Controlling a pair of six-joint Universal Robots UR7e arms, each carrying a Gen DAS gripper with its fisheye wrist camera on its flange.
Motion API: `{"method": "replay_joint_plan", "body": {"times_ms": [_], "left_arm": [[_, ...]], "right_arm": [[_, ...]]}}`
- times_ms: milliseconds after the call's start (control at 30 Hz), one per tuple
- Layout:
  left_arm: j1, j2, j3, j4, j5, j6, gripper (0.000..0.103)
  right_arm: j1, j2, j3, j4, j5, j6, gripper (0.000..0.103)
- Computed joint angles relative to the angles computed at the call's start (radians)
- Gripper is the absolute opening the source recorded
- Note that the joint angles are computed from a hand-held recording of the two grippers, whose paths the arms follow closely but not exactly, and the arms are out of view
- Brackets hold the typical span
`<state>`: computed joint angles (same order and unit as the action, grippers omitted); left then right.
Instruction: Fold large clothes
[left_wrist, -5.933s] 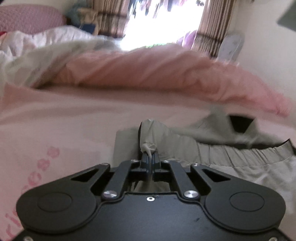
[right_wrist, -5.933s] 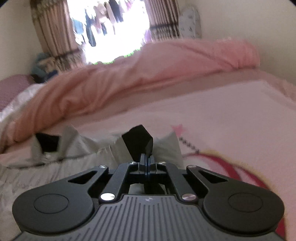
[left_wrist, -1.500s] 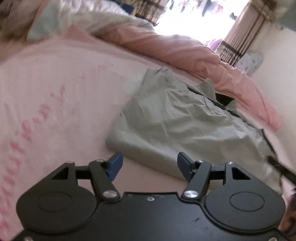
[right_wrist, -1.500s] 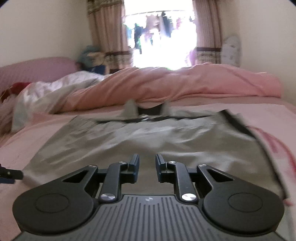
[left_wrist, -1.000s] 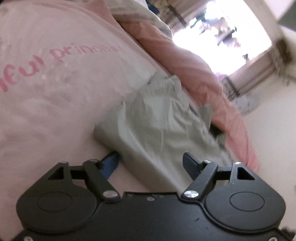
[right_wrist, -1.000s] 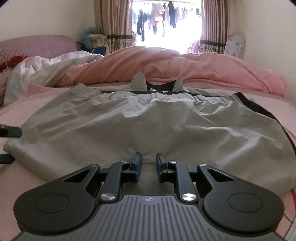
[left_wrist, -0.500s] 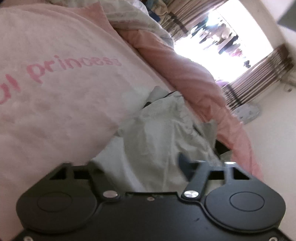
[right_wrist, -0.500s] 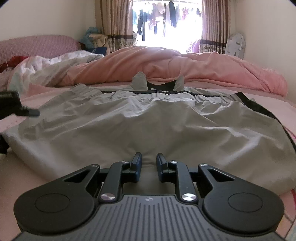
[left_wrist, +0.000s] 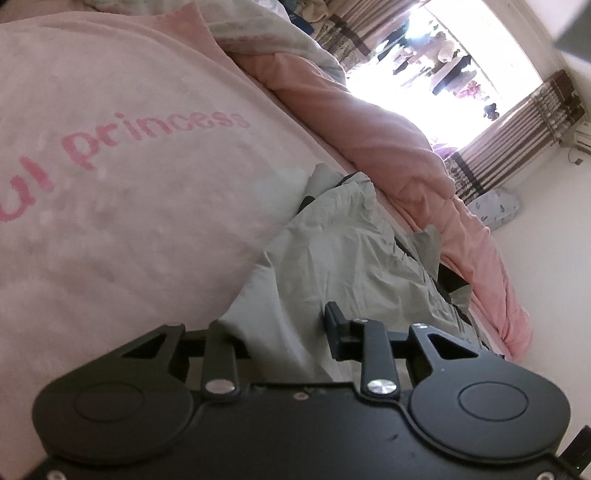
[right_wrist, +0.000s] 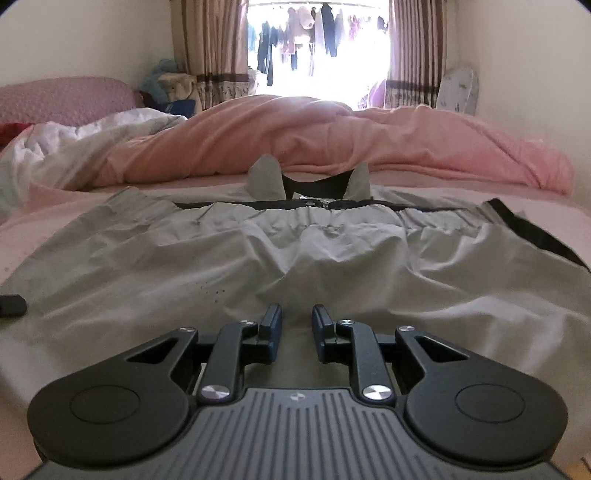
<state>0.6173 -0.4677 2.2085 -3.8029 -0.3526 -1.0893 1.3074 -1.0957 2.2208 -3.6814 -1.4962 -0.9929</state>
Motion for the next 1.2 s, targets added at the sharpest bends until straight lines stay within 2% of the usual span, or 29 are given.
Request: {"method": "replay_joint_plan", "body": {"times_ms": [100, 233, 333, 500, 567, 633, 767, 800, 867, 933, 967, 1100, 1200], "left_arm": [[-0.001, -0.012, 0.003, 0.032, -0.002, -0.010, 0.027], [-0.003, -0.020, 0.005, 0.024, -0.011, 0.010, 0.024], [-0.004, -0.026, 0.001, 0.043, -0.013, 0.017, 0.023], [-0.002, -0.027, -0.002, 0.061, -0.015, 0.011, 0.023], [0.006, -0.025, -0.009, 0.086, -0.019, -0.006, 0.028], [0.007, 0.001, -0.026, 0.036, -0.007, 0.029, 0.031], [0.008, -0.002, -0.044, 0.087, 0.006, 0.022, 0.032], [0.010, -0.006, -0.045, 0.098, 0.002, 0.017, 0.031], [0.011, -0.014, -0.049, 0.104, -0.002, 0.020, 0.020], [0.005, -0.019, -0.055, 0.094, 0.002, 0.042, 0.009], [0.001, -0.019, -0.061, 0.077, 0.003, 0.065, 0.005], [-0.030, -0.008, -0.129, 0.031, 0.028, 0.233, 0.002], [-0.042, 0.023, -0.224, -0.079, -0.012, 0.421, 0.002]], "right_arm": [[0.005, -0.058, 0.029, 0.041, -0.011, 0.024, 0.024], [-0.026, -0.161, 0.133, 0.027, 0.018, -0.007, 0.024], [-0.044, -0.204, 0.174, 0.044, -0.006, -0.021, 0.024], [-0.067, -0.159, 0.194, -0.054, -0.005, -0.061, 0.023], [-0.071, -0.133, 0.187, -0.074, -0.010, -0.080, 0.024], [-0.071, -0.119, 0.189, -0.100, -0.010, -0.099, 0.024], [-0.079, -0.122, 0.192, -0.095, 0.004, -0.104, 0.025], [-0.079, -0.124, 0.191, -0.090, 0.007, -0.102, 0.025], [-0.081, -0.127, 0.188, -0.077, 0.014, -0.103, 0.029], [-0.081, -0.156, 0.184, -0.022, 0.019, -0.094, 0.029], [-0.085, -0.199, 0.180, 0.053, 0.029, -0.071, 0.029], [-0.132, -0.361, 0.154, 0.315, 0.082, 0.031, 0.030], [-0.191, -0.424, 0.141, 0.364, 0.124, 0.068, 0.030]]}}
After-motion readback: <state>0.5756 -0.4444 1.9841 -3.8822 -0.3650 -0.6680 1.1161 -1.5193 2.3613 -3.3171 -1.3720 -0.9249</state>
